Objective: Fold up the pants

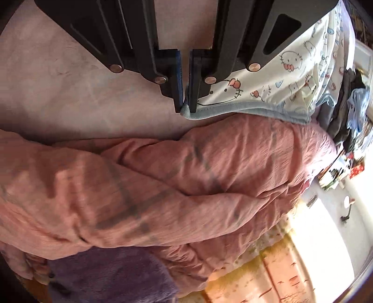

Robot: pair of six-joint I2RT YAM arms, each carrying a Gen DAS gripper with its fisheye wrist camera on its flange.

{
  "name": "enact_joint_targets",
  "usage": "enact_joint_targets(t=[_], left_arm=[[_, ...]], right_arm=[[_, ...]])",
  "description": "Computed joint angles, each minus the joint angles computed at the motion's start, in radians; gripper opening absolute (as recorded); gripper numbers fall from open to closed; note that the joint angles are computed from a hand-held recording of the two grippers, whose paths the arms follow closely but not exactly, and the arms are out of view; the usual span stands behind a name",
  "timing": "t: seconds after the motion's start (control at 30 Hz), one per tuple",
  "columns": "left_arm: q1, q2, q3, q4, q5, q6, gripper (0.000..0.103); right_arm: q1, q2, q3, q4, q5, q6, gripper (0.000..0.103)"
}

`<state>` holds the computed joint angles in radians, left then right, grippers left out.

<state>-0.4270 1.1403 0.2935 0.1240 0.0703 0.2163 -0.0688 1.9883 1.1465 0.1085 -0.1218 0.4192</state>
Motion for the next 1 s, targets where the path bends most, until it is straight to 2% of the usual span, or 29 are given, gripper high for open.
enact_joint_targets(t=[0.1, 0.13, 0.17, 0.23, 0.3, 0.37, 0.43, 0.53, 0.67, 0.77, 0.87, 0.93, 1.0], left_arm=[[-0.052, 0.068, -0.001, 0.082, -0.111, -0.034, 0.035], [-0.062, 0.074, -0.003, 0.102, -0.137, -0.041, 0.020], [-0.068, 0.078, -0.003, 0.111, -0.149, -0.047, 0.008], [-0.074, 0.041, -0.012, 0.090, -0.125, -0.037, 0.008], [-0.081, -0.063, -0.037, 0.042, -0.102, -0.021, 0.008], [-0.082, -0.185, -0.037, -0.063, -0.082, -0.015, 0.008], [-0.057, -0.296, -0.017, -0.193, -0.025, -0.011, 0.008], [-0.039, -0.451, 0.013, -0.380, 0.041, 0.014, 0.008], [-0.091, -0.545, 0.020, -0.523, 0.027, 0.020, 0.008], [-0.099, -0.562, 0.005, -0.562, 0.071, 0.005, 0.008], [-0.197, -0.606, -0.031, -0.574, -0.016, -0.018, 0.008], [-0.200, -0.547, -0.043, -0.545, -0.025, -0.021, 0.010], [-0.129, -0.452, -0.040, -0.517, 0.042, 0.006, 0.014]], right_arm=[[-0.035, -0.029, -0.040, 0.044, -0.020, 0.005, 0.004], [-0.044, -0.028, -0.037, 0.040, -0.040, 0.009, 0.004], [-0.055, -0.025, -0.033, 0.036, -0.057, 0.013, 0.004], [-0.067, -0.037, -0.039, 0.021, -0.057, 0.013, 0.004], [-0.073, -0.058, -0.052, 0.004, -0.052, 0.006, 0.004], [-0.089, -0.095, -0.073, -0.017, -0.065, 0.009, 0.004], [-0.105, -0.151, -0.131, 0.012, -0.075, 0.014, 0.004], [-0.111, -0.242, -0.201, 0.013, -0.032, 0.003, 0.004], [-0.122, -0.356, -0.291, 0.030, -0.024, -0.003, 0.004], [-0.110, -0.429, -0.348, 0.030, 0.027, -0.011, 0.004], [-0.119, -0.466, -0.376, -0.016, 0.014, -0.029, 0.004], [-0.132, -0.411, -0.337, -0.080, -0.003, -0.054, 0.004], [-0.146, -0.331, -0.324, -0.063, -0.045, -0.056, 0.004]])
